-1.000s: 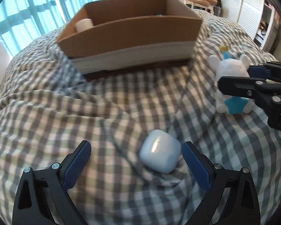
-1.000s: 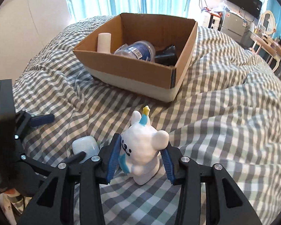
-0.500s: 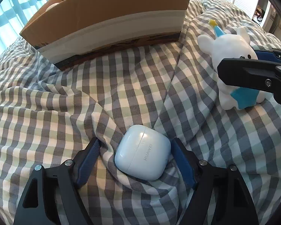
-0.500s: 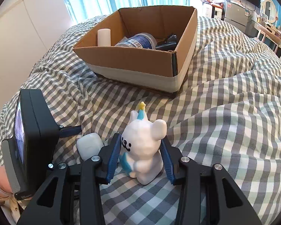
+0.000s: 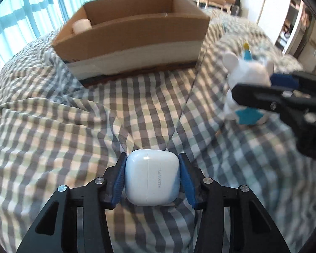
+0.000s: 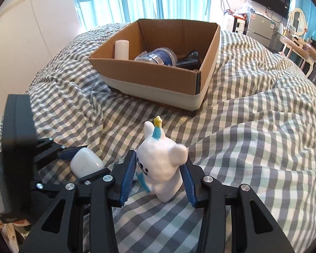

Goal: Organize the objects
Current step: 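Carry the earbud case and unicorn over the box, lower them in, open both tools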

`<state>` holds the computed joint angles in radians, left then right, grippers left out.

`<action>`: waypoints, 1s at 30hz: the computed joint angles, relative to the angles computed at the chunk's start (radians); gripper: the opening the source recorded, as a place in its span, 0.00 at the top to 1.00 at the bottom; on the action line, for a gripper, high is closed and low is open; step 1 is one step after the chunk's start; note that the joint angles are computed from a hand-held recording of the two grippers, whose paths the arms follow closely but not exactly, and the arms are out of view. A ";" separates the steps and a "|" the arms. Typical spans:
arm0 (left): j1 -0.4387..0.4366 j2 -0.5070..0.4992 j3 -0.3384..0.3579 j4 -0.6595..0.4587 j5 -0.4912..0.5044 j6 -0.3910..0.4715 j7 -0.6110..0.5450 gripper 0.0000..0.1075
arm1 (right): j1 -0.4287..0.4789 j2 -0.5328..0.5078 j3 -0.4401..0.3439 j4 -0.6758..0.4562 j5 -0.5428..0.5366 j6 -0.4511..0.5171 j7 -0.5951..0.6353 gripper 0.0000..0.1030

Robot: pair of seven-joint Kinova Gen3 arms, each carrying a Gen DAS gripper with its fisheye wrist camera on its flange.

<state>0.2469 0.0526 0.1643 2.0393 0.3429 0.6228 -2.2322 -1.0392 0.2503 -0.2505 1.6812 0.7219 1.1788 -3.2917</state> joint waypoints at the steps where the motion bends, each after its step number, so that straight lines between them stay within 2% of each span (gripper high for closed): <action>1: -0.015 -0.012 -0.007 0.000 0.030 0.016 -0.035 0.55 | -0.007 0.000 -0.001 -0.006 0.003 0.014 -0.004 0.59; 6: -0.057 -0.085 -0.054 0.007 0.132 0.073 -0.144 0.55 | -0.053 0.019 -0.007 -0.066 0.023 0.105 -0.010 0.60; 16: -0.051 -0.215 -0.136 0.019 0.256 0.093 -0.249 0.55 | -0.155 0.051 -0.005 -0.207 0.090 0.275 0.026 0.60; 22: -0.060 -0.227 -0.174 -0.067 0.307 0.130 -0.284 0.55 | -0.187 0.058 0.009 -0.302 0.144 0.369 0.127 0.60; 27: -0.062 -0.199 -0.153 -0.175 0.314 0.107 -0.262 0.55 | -0.170 0.033 0.030 -0.363 0.222 0.408 0.224 0.60; 30: -0.058 -0.158 -0.126 -0.248 0.309 0.067 -0.225 0.55 | -0.134 0.026 0.047 -0.392 0.263 0.398 0.269 0.60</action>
<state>0.1887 -0.1050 0.0381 1.7909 0.6519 0.6895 -2.4573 -1.1735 0.2765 -0.2037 1.2892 0.9844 1.5768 -3.0228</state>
